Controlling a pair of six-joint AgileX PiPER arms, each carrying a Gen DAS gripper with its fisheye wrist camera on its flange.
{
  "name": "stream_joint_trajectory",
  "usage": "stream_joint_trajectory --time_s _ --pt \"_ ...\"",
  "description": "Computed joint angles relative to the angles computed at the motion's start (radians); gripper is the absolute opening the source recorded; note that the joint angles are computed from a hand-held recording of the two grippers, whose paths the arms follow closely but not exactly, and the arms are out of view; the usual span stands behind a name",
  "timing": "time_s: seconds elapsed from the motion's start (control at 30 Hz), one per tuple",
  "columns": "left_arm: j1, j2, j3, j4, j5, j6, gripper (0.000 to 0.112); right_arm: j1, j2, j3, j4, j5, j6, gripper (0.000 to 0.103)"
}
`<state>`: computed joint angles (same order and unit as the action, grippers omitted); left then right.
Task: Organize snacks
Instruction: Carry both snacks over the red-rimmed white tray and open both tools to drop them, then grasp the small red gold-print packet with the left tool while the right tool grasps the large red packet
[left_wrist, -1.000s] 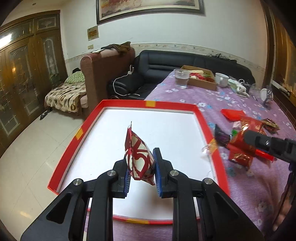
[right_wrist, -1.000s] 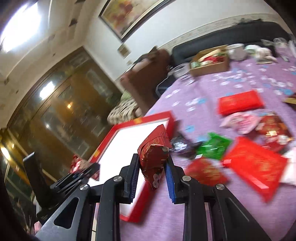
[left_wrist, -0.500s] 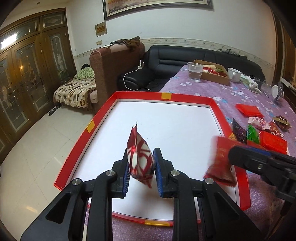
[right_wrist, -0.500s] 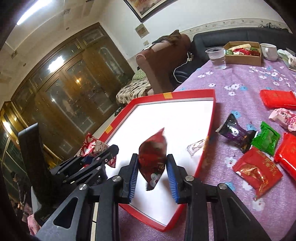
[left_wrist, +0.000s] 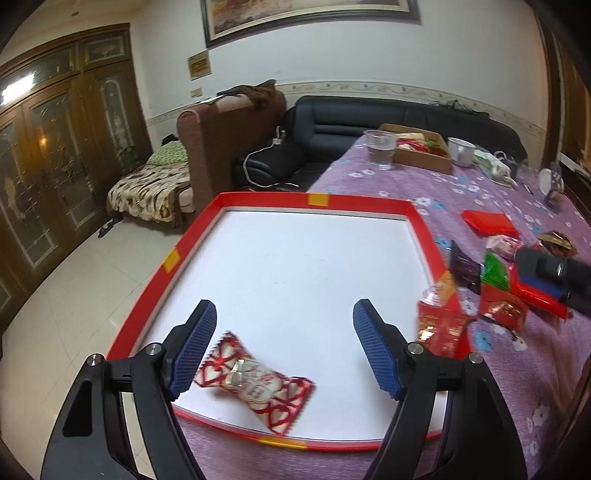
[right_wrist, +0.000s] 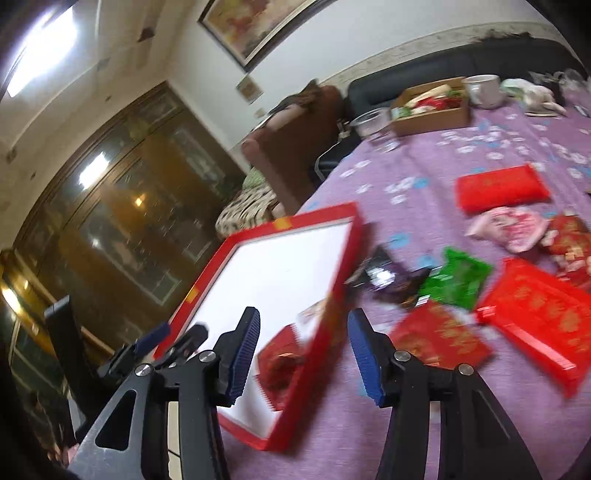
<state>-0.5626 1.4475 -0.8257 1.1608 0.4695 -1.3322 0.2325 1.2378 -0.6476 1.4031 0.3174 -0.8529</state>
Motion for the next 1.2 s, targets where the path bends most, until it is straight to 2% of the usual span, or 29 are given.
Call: stream_joint_trajectory --time_s 0.1,0.27,0.43,0.57,0.67,0.73,0.87,0.93,1.0,1.07,1.13,1.17,1.2 --pt "-0.041 -0.005 -0.004 0.011 0.004 -0.004 0.078 -0.142 -0.065 0.040 -0.014 0.056 -0.011 0.056" --pt "-0.138 0.005 -0.037 0.007 0.017 0.038 0.080 -0.495 -0.110 0.079 -0.015 0.268 -0.061 0.057" --pt "-0.245 0.054 -0.120 -0.071 0.031 0.176 0.082 -0.825 -0.103 0.080 -0.065 0.487 -0.105 0.059" --pt "-0.321 0.128 -0.209 -0.127 0.070 0.295 0.082 -0.968 -0.032 0.044 -0.092 0.617 -0.140 0.061" --pt "-0.358 0.191 -0.281 -0.183 0.119 0.392 0.082 -0.960 0.017 -0.018 -0.174 0.661 -0.129 0.061" --pt "-0.369 0.209 -0.302 -0.205 0.149 0.414 0.082 -0.885 0.048 -0.080 -0.276 0.661 -0.097 0.061" --pt "-0.353 0.199 -0.295 -0.218 0.171 0.410 0.082 -0.665 0.049 -0.161 -0.495 0.551 -0.011 0.061" --pt "-0.334 0.191 -0.287 -0.221 0.174 0.404 0.083 -0.555 0.079 -0.199 -0.601 0.516 0.030 0.065" --pt "-0.306 0.179 -0.291 -0.258 0.175 0.440 0.083 -0.465 0.095 -0.188 -0.655 0.435 0.042 0.071" --pt "-0.290 0.183 -0.298 -0.281 0.169 0.461 0.083 -0.390 0.115 -0.159 -0.698 0.341 0.075 0.072" --pt "-0.276 0.184 -0.312 -0.339 0.160 0.510 0.083 -0.343 0.130 -0.136 -0.742 0.283 0.105 0.069" --pt "-0.270 0.188 -0.323 -0.378 0.154 0.537 0.083 -0.329 0.130 -0.121 -0.756 0.260 0.102 0.064" --pt "-0.267 0.195 -0.337 -0.424 0.150 0.568 0.083 -0.314 0.129 -0.112 -0.781 0.235 0.115 0.053"
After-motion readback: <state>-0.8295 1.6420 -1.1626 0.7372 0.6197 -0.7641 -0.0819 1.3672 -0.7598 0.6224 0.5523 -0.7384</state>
